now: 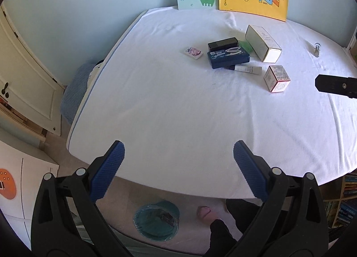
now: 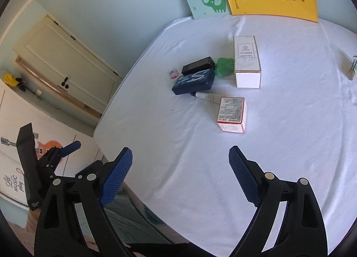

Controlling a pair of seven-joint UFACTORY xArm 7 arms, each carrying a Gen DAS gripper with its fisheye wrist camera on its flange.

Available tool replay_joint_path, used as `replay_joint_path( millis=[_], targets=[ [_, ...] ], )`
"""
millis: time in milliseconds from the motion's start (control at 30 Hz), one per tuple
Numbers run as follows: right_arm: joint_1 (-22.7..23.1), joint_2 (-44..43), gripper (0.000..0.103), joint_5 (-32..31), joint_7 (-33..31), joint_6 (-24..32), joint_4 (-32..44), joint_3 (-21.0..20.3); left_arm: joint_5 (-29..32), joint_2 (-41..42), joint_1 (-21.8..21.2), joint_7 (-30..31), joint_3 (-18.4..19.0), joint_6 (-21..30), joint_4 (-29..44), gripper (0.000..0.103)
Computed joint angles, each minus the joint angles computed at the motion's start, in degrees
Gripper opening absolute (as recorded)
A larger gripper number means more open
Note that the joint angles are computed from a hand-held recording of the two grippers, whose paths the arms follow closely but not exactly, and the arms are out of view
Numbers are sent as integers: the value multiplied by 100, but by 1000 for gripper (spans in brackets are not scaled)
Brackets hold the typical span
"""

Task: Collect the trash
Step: 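Move both tools back toward the white perfume box and blue gum box, then grasp the white perfume box with the right tool while the left tool grasps the blue gum box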

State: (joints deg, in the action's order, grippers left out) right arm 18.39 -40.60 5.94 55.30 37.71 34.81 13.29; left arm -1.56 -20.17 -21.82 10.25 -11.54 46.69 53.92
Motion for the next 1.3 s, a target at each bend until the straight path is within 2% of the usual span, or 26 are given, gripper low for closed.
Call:
replay_joint_path(
  millis=[100,267,567,767,967,1167,1300],
  targets=[
    [-29,-78,88,9,-321,3,-116,-297,99,407,-24,-280,-172,-33,360,96],
    [-195,-87,88,68,-984,-103,-276,-707,637,1237,-132,-934,-397,16,1082,96],
    [-407,446,88,503,-2263,-222,-168,-1268,1238,2618,-717,-1638,-358,412,2447,96],
    [-488,978,88,992,-3232,-302,78,-1618,1183,3482,-1068,-1787,-212,747,3366,96],
    [-579,1659,88,1628,-4142,-304,428,-1832,912,4337,-1229,-1777,-50,1110,4337,96],
    [-791,2141,88,2108,-4670,-244,696,-1773,543,4849,-1273,-1568,-22,1323,4935,96],
    [-945,2365,87,2245,-4765,-241,795,-1666,412,5080,-1311,-1503,31,1440,5190,96]
  ],
)
